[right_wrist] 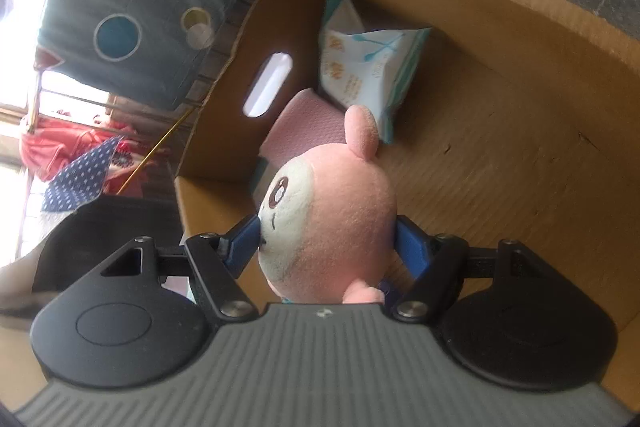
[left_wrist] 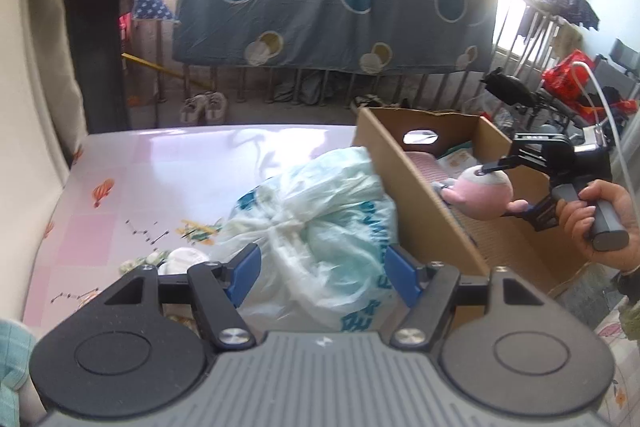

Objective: Organize soft objects
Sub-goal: 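Carry the plush toy into the cardboard box and open the right gripper, then move the right gripper back to the light blue towel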

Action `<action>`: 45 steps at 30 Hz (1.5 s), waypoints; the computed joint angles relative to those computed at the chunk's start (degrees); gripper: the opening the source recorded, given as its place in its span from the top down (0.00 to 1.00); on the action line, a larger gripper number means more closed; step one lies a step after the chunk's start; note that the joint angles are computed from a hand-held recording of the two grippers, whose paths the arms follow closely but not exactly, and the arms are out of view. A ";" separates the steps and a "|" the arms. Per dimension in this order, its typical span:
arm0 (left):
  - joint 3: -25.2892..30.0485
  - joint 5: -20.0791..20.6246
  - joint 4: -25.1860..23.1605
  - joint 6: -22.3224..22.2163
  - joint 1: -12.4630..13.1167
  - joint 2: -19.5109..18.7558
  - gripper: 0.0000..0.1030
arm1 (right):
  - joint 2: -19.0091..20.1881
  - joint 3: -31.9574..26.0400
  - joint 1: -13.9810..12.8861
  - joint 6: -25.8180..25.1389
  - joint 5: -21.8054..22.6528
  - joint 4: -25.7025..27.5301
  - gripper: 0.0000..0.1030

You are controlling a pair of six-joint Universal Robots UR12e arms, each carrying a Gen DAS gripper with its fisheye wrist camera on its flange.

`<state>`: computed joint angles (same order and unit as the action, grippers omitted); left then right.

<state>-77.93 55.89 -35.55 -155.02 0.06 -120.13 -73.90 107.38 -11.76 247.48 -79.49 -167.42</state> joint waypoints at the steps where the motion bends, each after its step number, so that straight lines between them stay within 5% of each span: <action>1: -0.09 0.42 0.04 -0.50 0.17 0.04 0.32 | 0.79 -0.37 0.20 0.57 -0.30 -0.01 0.29; 13: -1.08 0.54 0.46 -2.26 2.42 0.40 0.32 | 0.14 -2.06 0.85 1.66 -0.80 11.75 0.17; 22: -3.90 0.21 4.71 -4.05 4.76 1.84 0.30 | -4.00 -0.20 2.42 -0.06 -4.27 13.56 0.14; 27: -6.46 3.29 9.21 -5.28 6.74 2.83 0.28 | -6.05 -0.51 5.65 -7.41 -7.70 10.82 0.14; 32: -8.73 9.63 14.55 -7.95 8.71 3.08 0.28 | -4.05 -2.62 7.51 -14.05 2.57 2.58 0.14; 38: -11.12 17.91 22.21 -7.39 10.65 2.28 0.28 | 5.64 -11.68 10.38 -15.69 22.89 -2.19 0.14; 45: -10.16 18.80 20.08 -4.32 12.66 0.28 0.28 | 19.38 -27.17 16.87 -18.59 37.74 5.75 0.15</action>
<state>-88.09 74.69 -15.47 -159.34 12.72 -119.85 -54.52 80.21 5.11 228.89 -41.75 -161.67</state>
